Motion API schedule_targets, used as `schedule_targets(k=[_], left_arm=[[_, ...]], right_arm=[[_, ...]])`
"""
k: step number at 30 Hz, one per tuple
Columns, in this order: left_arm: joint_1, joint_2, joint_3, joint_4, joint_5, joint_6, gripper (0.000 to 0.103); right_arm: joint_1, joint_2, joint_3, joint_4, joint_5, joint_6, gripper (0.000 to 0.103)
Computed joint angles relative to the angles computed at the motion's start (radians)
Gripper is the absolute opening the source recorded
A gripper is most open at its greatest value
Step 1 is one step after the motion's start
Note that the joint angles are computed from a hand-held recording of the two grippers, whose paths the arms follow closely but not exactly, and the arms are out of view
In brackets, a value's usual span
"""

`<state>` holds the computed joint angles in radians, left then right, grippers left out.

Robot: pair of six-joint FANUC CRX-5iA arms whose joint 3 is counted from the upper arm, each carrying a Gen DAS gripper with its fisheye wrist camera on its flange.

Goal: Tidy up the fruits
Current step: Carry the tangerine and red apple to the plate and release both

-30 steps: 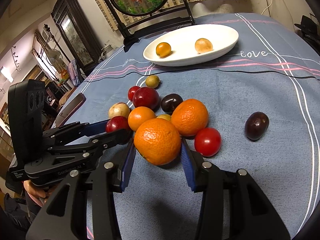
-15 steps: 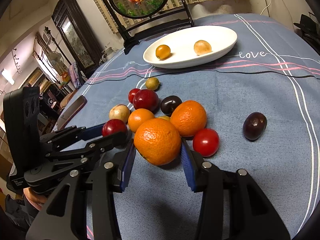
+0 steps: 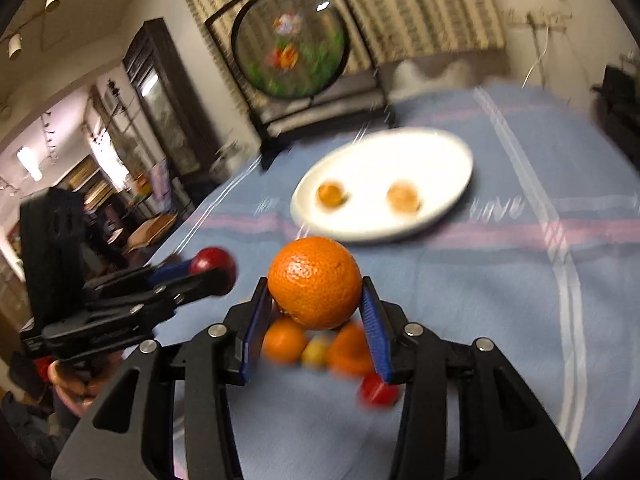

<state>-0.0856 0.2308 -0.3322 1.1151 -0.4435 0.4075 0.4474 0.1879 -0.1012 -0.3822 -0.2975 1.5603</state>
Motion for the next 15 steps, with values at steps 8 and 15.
schedule_targets(k=[8,15], left_arm=[[-0.009,0.247,0.419,-0.387,-0.067,0.397,0.041],[-0.004,0.477,0.814,-0.681,-0.317,0.720,0.041]], right_arm=[[-0.060,0.242,0.255,0.263,-0.021,-0.270,0.045],[-0.108,0.467,0.581,0.270,-0.297,-0.276,0.045]])
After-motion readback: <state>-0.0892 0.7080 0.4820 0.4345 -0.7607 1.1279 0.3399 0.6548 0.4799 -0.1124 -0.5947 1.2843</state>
